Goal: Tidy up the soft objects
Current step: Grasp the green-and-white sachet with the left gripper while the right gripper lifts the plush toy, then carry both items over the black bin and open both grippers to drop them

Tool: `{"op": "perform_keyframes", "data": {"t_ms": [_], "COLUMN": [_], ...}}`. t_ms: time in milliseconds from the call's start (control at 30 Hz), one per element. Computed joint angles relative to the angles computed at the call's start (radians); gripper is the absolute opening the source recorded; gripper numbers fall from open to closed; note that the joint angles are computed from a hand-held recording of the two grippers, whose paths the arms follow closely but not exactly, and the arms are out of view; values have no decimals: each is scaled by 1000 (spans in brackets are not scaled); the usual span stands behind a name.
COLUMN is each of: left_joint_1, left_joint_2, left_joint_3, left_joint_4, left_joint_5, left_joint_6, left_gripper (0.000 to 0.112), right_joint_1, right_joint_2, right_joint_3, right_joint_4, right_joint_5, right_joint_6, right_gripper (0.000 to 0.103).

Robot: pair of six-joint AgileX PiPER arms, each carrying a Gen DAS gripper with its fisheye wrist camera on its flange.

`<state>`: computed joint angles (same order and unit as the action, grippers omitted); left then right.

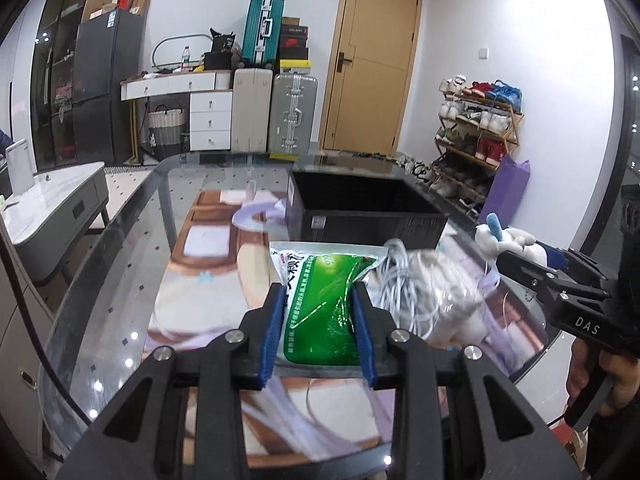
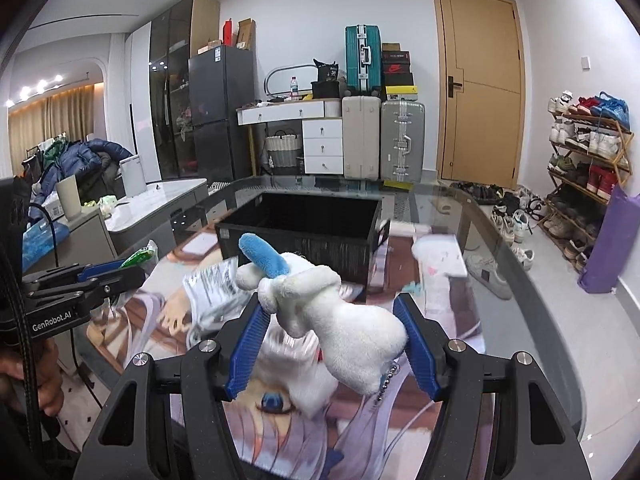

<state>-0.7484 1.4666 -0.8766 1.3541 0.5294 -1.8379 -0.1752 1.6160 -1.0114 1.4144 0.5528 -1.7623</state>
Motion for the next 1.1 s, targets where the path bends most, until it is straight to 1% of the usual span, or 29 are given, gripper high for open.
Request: {"op": "perform_keyframes", "data": {"t_ms": [133, 267, 400, 500, 633, 733, 800, 900, 967, 1100], "left_joint_1": [17, 50, 95, 139, 170, 192, 206, 219, 225, 246], "left_joint_2": [24, 50, 96, 137, 208, 269, 311, 355, 374, 423], "left_joint_3": [-65, -135, -221, -279, -375, -458, -517, -579, -603, -676], "left_joint_4": [-28, -79, -128, -186, -263, -351, -413, -469, -483, -593], "left_joint_5": [20, 15, -16, -70, -89, -99, -96, -92, -100, -96], "left_joint_6": [65, 149, 233, 300, 405, 518, 595, 660, 673, 789], "left_gripper": [31, 31, 31, 31, 31, 31, 31, 31, 31, 31], "right_joint_1": [14, 38, 63, 86, 116, 139, 149, 160, 167, 181], "right_joint_2": [25, 60, 109, 150, 218, 287, 335, 396, 429, 480], "right_joint_3": [-98, -199, -306, -371, -479, -579, -649, -745, -799, -878], "right_joint_4": [-100, -210, -324, -393, -496, -568, -620, -681, -718, -773], "right_joint_5": [5, -8, -3, -9, -2, 5, 23, 59, 70, 94], "right_joint_6": [112, 225, 350, 437, 574, 663, 729, 800, 832, 880], "right_gripper": [65, 65, 65, 65, 65, 65, 65, 65, 65, 65]}}
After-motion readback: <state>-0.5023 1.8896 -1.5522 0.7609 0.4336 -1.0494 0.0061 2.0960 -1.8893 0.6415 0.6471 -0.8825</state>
